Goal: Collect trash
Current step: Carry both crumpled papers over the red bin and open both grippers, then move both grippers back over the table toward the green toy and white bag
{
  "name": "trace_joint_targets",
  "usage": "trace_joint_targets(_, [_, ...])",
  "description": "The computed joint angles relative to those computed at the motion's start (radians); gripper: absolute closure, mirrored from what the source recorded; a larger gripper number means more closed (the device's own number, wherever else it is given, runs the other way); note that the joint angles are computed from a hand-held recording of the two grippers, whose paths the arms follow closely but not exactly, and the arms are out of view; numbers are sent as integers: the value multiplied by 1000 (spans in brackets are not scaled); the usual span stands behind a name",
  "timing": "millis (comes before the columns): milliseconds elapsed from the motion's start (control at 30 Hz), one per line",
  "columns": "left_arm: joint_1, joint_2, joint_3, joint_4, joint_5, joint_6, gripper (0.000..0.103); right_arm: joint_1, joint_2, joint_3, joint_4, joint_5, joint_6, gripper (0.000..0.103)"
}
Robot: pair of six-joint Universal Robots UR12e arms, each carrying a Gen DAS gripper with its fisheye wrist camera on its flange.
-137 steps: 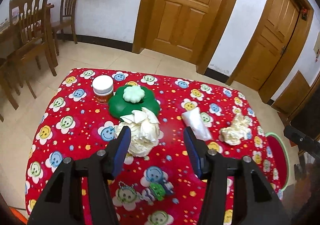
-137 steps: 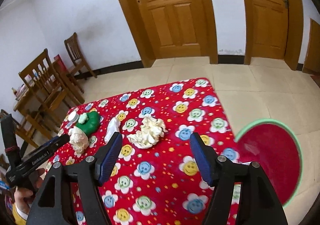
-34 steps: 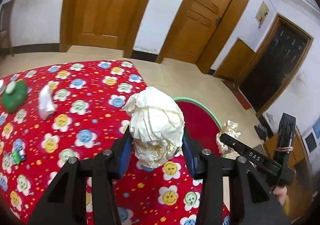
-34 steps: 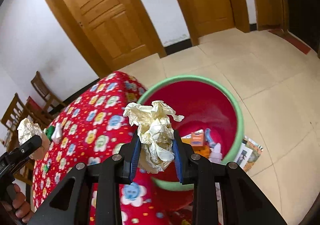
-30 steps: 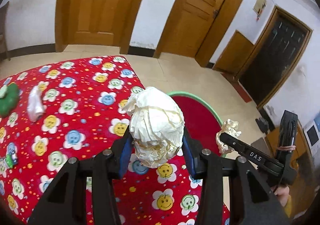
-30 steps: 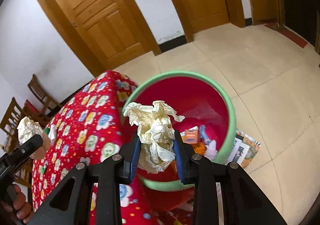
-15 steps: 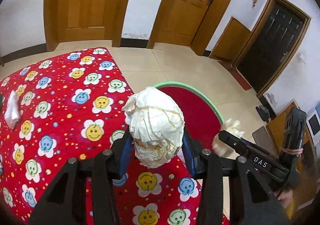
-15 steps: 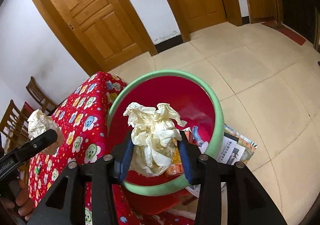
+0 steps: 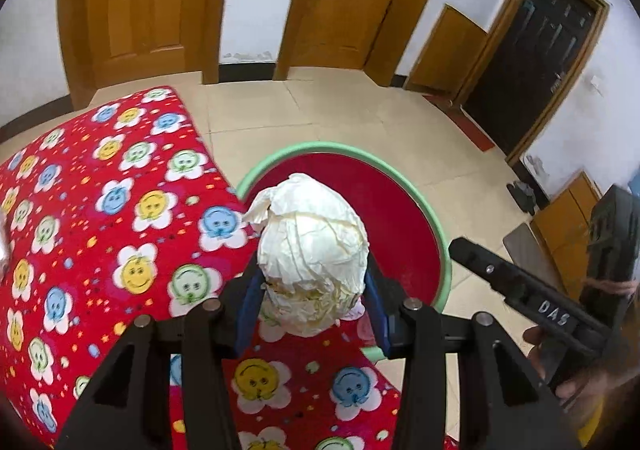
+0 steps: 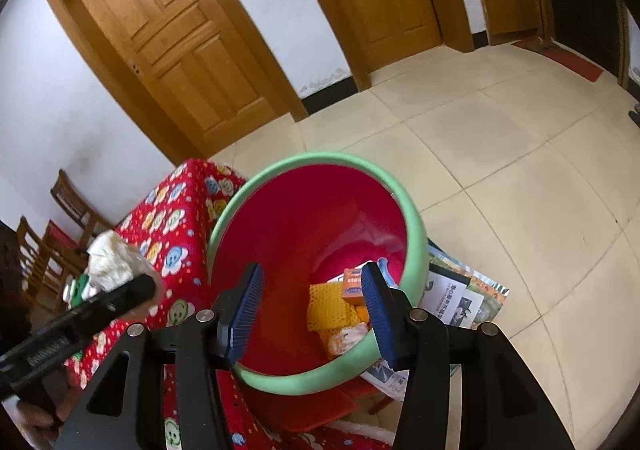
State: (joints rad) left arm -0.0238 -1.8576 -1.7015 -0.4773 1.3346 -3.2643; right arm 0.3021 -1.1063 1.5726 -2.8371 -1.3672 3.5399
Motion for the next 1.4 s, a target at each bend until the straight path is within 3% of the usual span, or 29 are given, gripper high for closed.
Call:
trace_joint_targets(133, [-11,-8,7,0,3,39,50,-6,-10,12,-22,-1,20,50])
trace_joint_targets(567, [-4,22,-19,25,6,-8,47,-10,-27,28,-40,7,26,49])
trace_joint_targets(967, [37,106,-106,56,66,-85,47,13,-43,28,-29,24,-6,47])
trace_joint_targets(1400, [110,197,-211,105,130,-187,47,47,-49,15,4,55,-47,46])
